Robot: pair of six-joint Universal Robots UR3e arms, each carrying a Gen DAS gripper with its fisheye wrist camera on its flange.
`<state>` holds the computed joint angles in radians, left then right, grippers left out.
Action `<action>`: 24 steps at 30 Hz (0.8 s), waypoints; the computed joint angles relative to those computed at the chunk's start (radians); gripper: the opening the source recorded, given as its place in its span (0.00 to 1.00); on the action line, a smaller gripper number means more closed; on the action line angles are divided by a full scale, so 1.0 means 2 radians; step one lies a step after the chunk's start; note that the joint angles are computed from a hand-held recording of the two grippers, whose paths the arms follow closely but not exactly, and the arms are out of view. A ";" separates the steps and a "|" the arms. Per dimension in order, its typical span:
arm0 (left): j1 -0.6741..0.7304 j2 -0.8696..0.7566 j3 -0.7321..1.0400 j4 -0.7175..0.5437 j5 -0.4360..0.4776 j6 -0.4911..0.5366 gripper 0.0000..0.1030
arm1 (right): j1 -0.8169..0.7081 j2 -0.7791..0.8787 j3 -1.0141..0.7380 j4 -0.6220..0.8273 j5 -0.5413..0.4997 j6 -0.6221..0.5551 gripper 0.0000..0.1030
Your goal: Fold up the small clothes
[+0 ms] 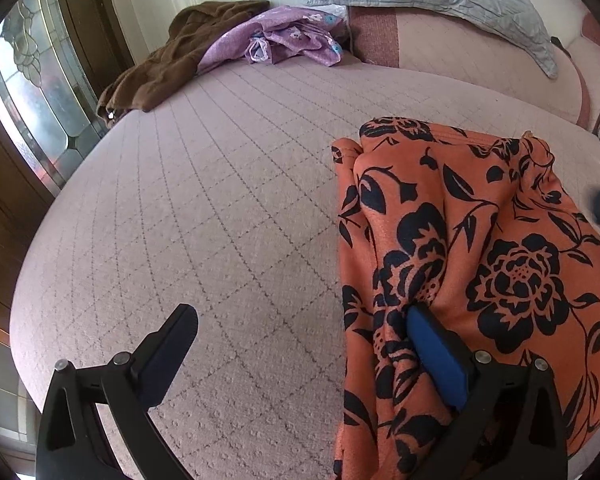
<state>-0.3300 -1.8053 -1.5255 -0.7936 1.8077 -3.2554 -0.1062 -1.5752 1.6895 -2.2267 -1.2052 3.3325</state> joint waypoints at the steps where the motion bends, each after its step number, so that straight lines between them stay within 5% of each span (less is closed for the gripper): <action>1: -0.006 0.000 -0.001 0.000 0.006 -0.006 1.00 | 0.005 -0.045 0.032 0.004 -0.010 -0.015 0.27; 6: -0.020 -0.002 -0.005 0.010 0.029 -0.015 1.00 | 0.041 -0.190 0.157 0.015 -0.061 -0.050 0.25; 10: -0.044 -0.002 -0.026 0.043 0.068 -0.030 1.00 | 0.026 -0.247 0.284 -0.087 -0.052 -0.057 0.26; 17: -0.056 0.012 -0.052 0.052 0.076 -0.084 1.00 | 0.040 -0.292 0.252 -0.010 -0.067 -0.043 0.25; 21: -0.071 0.006 -0.056 0.064 0.103 -0.094 1.00 | 0.022 -0.282 0.300 -0.066 -0.055 -0.057 0.26; 24: -0.076 0.009 -0.070 0.078 0.110 -0.112 1.00 | 0.071 -0.260 0.320 -0.139 -0.109 -0.054 0.26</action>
<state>-0.4822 -1.7881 -1.6649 -0.6378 2.0275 -3.4793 0.0348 -2.0948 2.3296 -2.5048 -1.4238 3.2252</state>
